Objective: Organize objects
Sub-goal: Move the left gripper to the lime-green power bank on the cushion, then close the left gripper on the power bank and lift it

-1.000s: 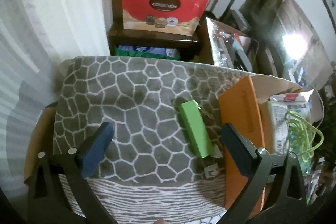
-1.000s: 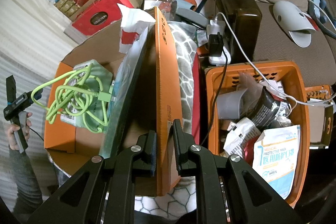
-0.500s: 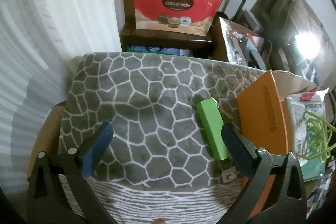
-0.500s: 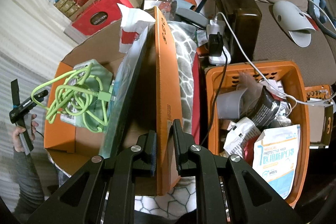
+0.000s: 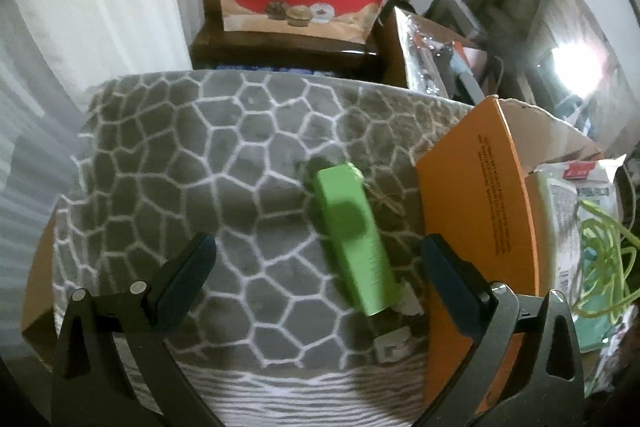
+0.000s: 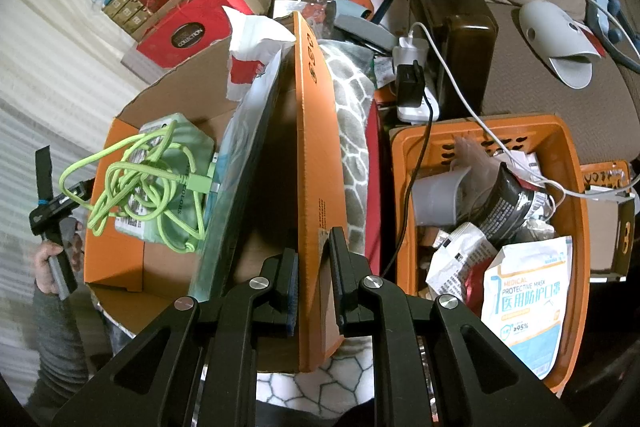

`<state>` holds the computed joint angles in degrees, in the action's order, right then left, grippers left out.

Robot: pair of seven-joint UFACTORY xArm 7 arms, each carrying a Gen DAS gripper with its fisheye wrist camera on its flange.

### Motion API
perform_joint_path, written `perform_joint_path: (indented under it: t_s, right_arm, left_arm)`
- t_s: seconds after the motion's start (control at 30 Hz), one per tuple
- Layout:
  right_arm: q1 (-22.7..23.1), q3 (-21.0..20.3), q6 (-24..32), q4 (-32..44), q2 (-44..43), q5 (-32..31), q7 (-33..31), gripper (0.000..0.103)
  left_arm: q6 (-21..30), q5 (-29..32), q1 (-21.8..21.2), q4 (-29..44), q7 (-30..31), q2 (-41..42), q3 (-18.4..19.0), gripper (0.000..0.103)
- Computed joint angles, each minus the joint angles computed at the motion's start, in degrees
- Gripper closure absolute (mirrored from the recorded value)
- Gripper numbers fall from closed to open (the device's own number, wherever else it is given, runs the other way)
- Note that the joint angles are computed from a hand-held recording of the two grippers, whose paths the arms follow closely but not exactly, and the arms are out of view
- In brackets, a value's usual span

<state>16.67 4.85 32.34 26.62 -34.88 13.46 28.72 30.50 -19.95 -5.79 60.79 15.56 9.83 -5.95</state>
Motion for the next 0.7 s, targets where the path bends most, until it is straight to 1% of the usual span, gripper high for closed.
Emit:
perform_joint_path:
  t_s: [0.07, 0.13, 0.17, 0.2, 0.23, 0.27, 0.4, 0.47, 0.57, 0.6, 0.67, 0.7]
  right_arm:
    - [-0.01, -0.19, 0.14, -0.35, -0.33, -0.01, -0.16, 0.091]
    - [-0.02, -0.18, 0.04, -0.56, -0.43, 0.02, -0.12, 0.091]
    - [-0.01, -0.22, 0.04, -0.66, -0.55, 0.03, -0.16, 0.091]
    - [0.01, -0.20, 0.02, -0.57, -0.45, 0.04, -0.14, 0.091]
    - [0.02, -0.19, 0.01, -0.54, -0.42, 0.05, -0.11, 0.091]
    - [0.03, -0.23, 0.01, -0.63, -0.52, 0.06, -0.16, 0.091]
    - [0.01, -0.18, 0.08, -0.50, -0.40, 0.03, -0.08, 0.091]
    - [-0.02, -0.17, 0.15, -0.54, -0.48, -0.04, -0.11, 0.091]
    - [-0.02, -0.19, 0.15, -0.56, -0.50, -0.04, -0.13, 0.091]
    - [0.00, -0.18, 0.12, -0.49, -0.42, 0.00, -0.09, 0.091]
    - [-0.01, -0.17, 0.10, -0.56, -0.49, -0.02, -0.08, 0.091]
    - [-0.03, -0.14, 0.11, -0.47, -0.41, -0.04, -0.05, 0.091]
  left_arm:
    - [-0.53, 0.21, -0.30, 0.23, -1.08, 0.66, -0.03, 0.005]
    - [-0.23, -0.53, -0.13, 0.84, -1.33, 1.52, -0.28, 0.014]
    - [-0.15, -0.93, -0.03, 1.00, -1.53, 1.85, -0.38, 0.017]
    - [-0.03, -1.13, 0.00, 1.26, -1.97, 2.25, -0.41, 0.022]
    - [0.28, -1.58, 0.15, 1.64, -2.10, 2.78, -0.55, 0.025]
    - [0.88, -2.36, 0.43, 2.08, -1.86, 3.31, -0.81, 0.026]
    - [1.72, -5.20, 1.19, 2.92, -1.09, 4.64, -1.55, 0.038]
    - [1.49, -4.70, 0.91, 3.01, -1.39, 5.04, -1.48, 0.039]
    - [-0.15, -3.07, 0.30, 2.45, -2.43, 5.12, -1.17, 0.047]
    - [-0.65, -2.45, 0.17, 2.35, -2.77, 5.12, -1.08, 0.051]
    - [-0.19, -4.69, 1.31, 2.51, -0.31, 5.10, -2.13, 0.064]
    - [0.71, -6.51, 2.01, 2.86, 1.36, 5.10, -2.77, 0.074]
